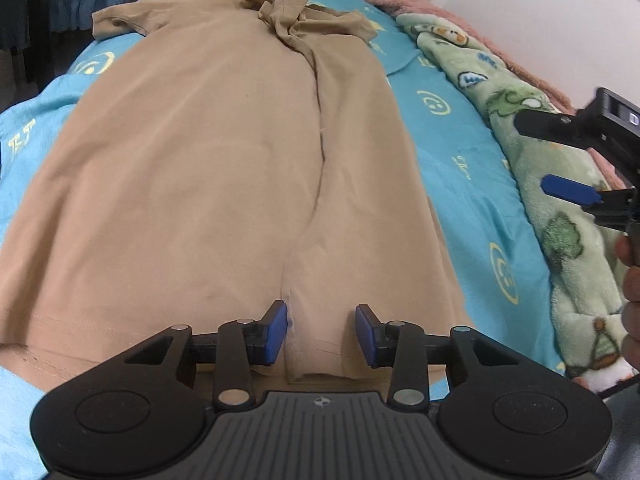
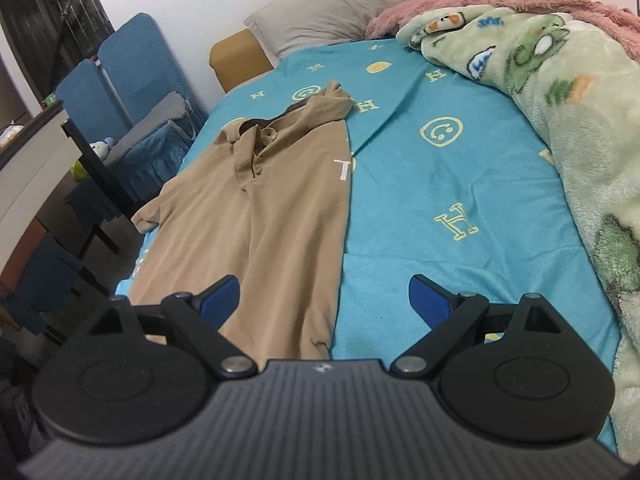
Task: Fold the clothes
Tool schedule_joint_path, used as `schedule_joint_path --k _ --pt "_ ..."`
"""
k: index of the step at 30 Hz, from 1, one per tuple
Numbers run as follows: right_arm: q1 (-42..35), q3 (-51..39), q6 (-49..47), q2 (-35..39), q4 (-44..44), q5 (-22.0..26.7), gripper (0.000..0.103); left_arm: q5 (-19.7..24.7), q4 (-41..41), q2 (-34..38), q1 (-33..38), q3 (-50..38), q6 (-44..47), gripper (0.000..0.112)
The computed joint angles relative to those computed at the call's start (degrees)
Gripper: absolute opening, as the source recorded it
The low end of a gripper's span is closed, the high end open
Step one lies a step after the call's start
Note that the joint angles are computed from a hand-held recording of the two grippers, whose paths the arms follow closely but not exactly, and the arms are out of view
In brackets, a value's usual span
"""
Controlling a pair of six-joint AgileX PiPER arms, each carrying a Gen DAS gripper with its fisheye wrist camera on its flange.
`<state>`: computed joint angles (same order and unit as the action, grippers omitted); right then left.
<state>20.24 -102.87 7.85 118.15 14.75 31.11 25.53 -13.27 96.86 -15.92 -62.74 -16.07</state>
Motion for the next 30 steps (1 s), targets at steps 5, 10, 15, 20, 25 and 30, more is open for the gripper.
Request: schedule_joint_path --k 5,10,15,20,25,30 --pt "0.48 -2.04 -0.09 1.31 -0.74 1.18 0.093 -1.45 -4.64 -1.58 0.80 1.95 4.40 0.003" --pt "1.03 -1.87 0.35 1.14 -2.74 0.81 0.093 -2.57 -21.20 -6.82 2.67 6.56 18.22 0.002" --pt "1.16 -1.20 -1.27 0.62 -2.16 -1.26 0.093 -0.73 -4.10 -3.90 -0.52 3.24 1.17 0.004" --pt "1.93 1.20 -2.62 -1.22 -2.42 -4.13 0.093 0.24 5.57 -3.81 -2.10 1.21 -8.13 0.037" --pt "2.86 7.43 -1.95 -5.69 -2.85 -11.58 0.093 -0.55 9.26 -6.38 -0.85 1.19 -13.47 0.067" --pt "3.62 11.11 2.87 -8.28 -7.13 -17.22 0.093 -1.97 -5.94 -4.85 10.01 -2.73 -2.48 0.082"
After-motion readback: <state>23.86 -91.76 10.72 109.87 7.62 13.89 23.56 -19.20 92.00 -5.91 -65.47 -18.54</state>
